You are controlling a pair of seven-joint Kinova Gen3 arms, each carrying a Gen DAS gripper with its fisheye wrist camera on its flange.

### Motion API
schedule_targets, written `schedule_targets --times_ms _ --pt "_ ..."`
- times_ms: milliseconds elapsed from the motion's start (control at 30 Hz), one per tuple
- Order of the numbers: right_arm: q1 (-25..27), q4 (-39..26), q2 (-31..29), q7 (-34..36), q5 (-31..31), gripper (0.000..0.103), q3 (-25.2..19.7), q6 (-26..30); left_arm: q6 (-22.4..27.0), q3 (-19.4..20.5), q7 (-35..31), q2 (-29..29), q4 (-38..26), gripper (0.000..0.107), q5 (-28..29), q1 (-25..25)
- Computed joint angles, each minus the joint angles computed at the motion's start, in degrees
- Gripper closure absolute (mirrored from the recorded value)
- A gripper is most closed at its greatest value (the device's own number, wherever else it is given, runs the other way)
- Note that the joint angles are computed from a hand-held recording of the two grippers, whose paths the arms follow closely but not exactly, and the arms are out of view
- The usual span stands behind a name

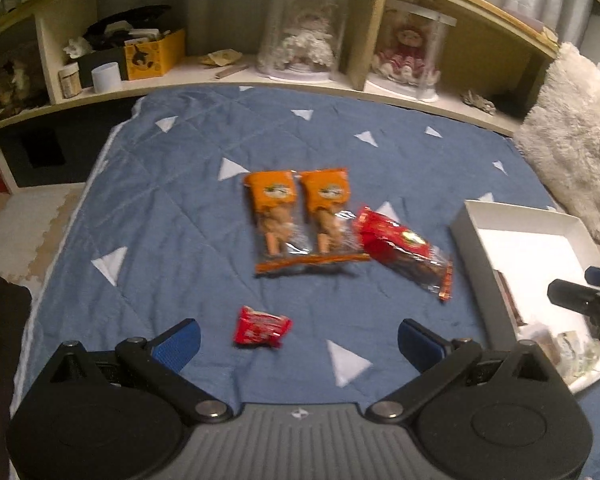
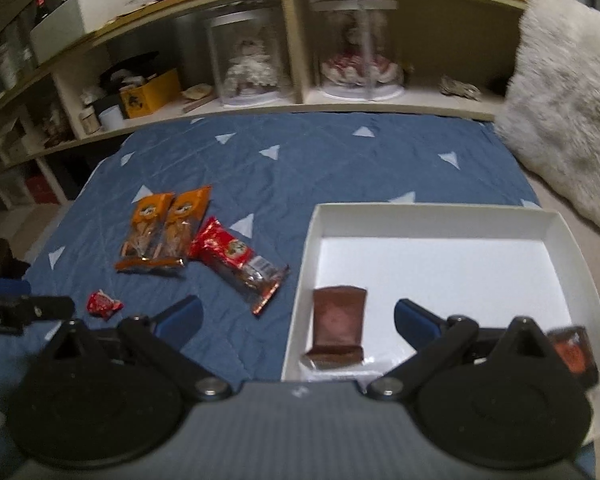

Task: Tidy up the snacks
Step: 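Move both open tools back to the snack pile, then grasp the red wrapped bar with the right tool while the left grasps the small red candy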

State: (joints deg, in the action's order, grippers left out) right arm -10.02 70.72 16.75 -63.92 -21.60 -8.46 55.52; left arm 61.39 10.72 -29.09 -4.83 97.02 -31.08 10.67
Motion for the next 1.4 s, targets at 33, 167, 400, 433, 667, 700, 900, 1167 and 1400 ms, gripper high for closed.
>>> schedule_targets --times_ms 33,167,400,433,667,700,900,1167,1400 --pt "-0.1 0.3 0.2 0.7 -0.1 0.000 -0.2 -0.9 -0.4 -0.3 -0.2 -0.2 0.5 0.004 -0.2 -0.2" --pt "0.8 2.7 0.8 6.0 -2.3 0.000 -1.7 -5.4 -5.1 -1.6 -1.7 -0.9 3.4 0.004 0.7 -1.5" --pt "1.2 4.2 3.2 17.5 -5.6 0.000 -4.7 -11.7 -6.8 -2.9 -7.3 1.6 3.0 0.004 4.8 -2.6" --pt "1.2 4.3 3.5 19.2 -5.8 0.000 -5.1 -12.4 -7.1 -3.2 -8.1 1.8 3.0 0.004 5.3 -2.7" --pt "-1.4 -3.5 9.1 27.9 -2.6 0.006 -6.5 -8.0 -6.4 -4.8 -13.8 4.3 2.1 0.004 6.5 -3.2" --pt "-2.1 -5.1 10.1 27.7 -2.2 0.007 -6.2 -6.6 -7.0 -5.0 -14.3 4.3 2.4 0.004 6.3 -3.3" --pt "-5.7 -12.2 15.3 24.9 0.8 0.020 -4.6 -1.2 -10.2 -6.3 -16.9 4.9 3.5 0.011 7.4 -4.4" --pt "-7.6 -12.0 16.5 21.7 4.1 0.031 -3.6 -0.9 -8.4 -7.2 -22.5 7.4 1.9 0.047 10.7 -4.8" --pt "-8.4 -8.8 14.6 18.5 6.2 0.057 -3.0 -2.8 -4.9 -7.6 -22.6 7.8 0.5 0.064 10.8 -4.3"
